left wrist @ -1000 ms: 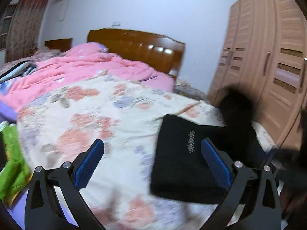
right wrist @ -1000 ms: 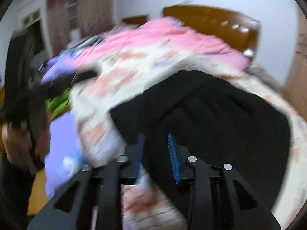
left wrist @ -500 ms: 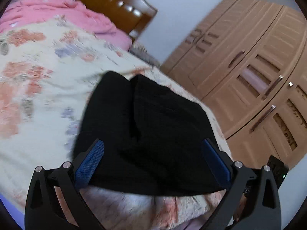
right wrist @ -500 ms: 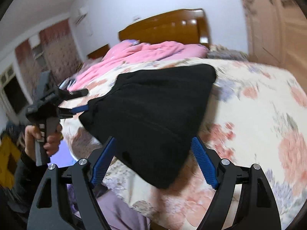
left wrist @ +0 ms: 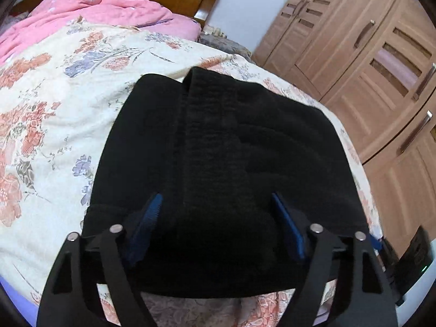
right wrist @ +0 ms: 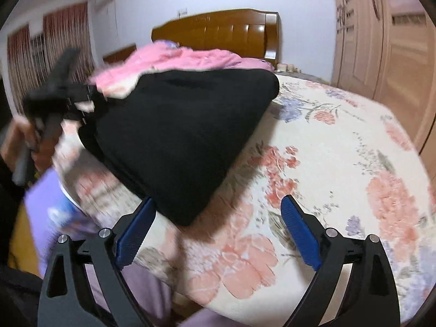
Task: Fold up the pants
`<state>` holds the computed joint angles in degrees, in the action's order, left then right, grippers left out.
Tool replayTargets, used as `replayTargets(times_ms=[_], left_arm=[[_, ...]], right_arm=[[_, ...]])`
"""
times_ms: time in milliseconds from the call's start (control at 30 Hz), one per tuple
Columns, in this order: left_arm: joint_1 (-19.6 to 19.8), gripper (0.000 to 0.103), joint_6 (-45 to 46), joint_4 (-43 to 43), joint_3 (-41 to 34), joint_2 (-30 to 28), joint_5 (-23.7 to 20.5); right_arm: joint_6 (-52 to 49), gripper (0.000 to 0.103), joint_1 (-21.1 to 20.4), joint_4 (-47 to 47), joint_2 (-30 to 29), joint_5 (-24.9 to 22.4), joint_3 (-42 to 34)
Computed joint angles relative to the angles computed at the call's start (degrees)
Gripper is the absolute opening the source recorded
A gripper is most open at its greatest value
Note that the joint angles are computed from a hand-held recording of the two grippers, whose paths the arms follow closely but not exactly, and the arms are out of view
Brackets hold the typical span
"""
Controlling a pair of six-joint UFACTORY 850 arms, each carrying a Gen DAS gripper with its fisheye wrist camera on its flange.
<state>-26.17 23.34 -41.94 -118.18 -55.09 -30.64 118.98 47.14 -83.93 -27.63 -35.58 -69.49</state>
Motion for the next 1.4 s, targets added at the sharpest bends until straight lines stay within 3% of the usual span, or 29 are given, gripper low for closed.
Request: replayTargets(times_ms=[133, 200, 267, 367, 467, 533, 600, 700, 800, 967, 1000, 1033, 1133, 1267, 1400], left_arm=[[0.34, 0.054, 2.86, -4.27, 3.16, 1.95, 2.96], [0.36, 0.047, 3.73, -5.47, 4.17, 2.74, 3.88], [0.32, 0.045, 5.19, -6.63, 4.95, 3.41, 4.48], [0.02, 0.044, 5.60, -6.22, 5.48, 3.89, 5.14], [0.58, 0.051, 5.98, -8.70, 4.73, 3.03, 3.83], [1.40, 0.064, 5.95, -11.47, 3.91, 2.04, 1.66], [2.07, 0.071, 8.05, -14.72, 3.22, 1.15, -0.56], [1.68, 0.088, 6.04, -10.20, -1.39, -1.33, -3.97], [0.81, 0.092, 0.05, -3.89, -3.85, -2.38, -4.04], [-0.17, 0.092, -3.37, -0.25, -0.03, 0.18, -2.54], [-0.02, 0.088, -2.70, -2.16, 1.16, 0.90, -2.26], [0.18, 0.070, -1.44, -4.02, 1.64, 1.19, -2.29], [0.59, 0.051, -0.59, -6.46, 1.63, 1.27, -3.53], [0.65, 0.038, 3.44, -10.78, 3.68, 2.37, -0.62], [0.83, 0.030, 15.26, -22.19, 8.19, 4.84, 2.61]], right_arm=[[0.33, 0.090, -0.61, 1.77, -1.58, -0.26, -1.35], [5.70, 0.090, -0.88, -1.21, -1.12, 0.11, -0.43], [7.04, 0.090, -0.66, -1.23, -0.94, -1.53, -0.30], [-0.30, 0.090, -0.51, 4.42, -3.23, -4.36, -3.12], [1.02, 0.090, -0.96, 3.47, -3.86, -3.63, -3.55], [1.23, 0.091, -1.12, 3.19, -3.83, -3.39, -3.57], [1.97, 0.091, -1.23, 2.63, -3.75, -3.20, -3.32], [3.41, 0.091, -1.48, 1.75, -3.44, -2.29, -2.77], [3.60, 0.092, -1.60, 1.40, -3.36, -1.96, -2.61], [6.58, 0.092, -1.97, -0.64, -2.85, -1.18, -1.48], [7.20, 0.092, -2.09, -0.99, -2.76, -0.94, -1.31], [7.10, 0.092, -2.06, -0.89, -2.78, -1.04, -1.36], [5.33, 0.092, -1.63, 0.10, -3.21, -2.91, -2.15], [4.17, 0.092, -1.23, 0.67, -3.89, -4.75, -2.90], [-0.46, 0.092, -0.33, 3.63, -5.18, -8.37, -4.86]])
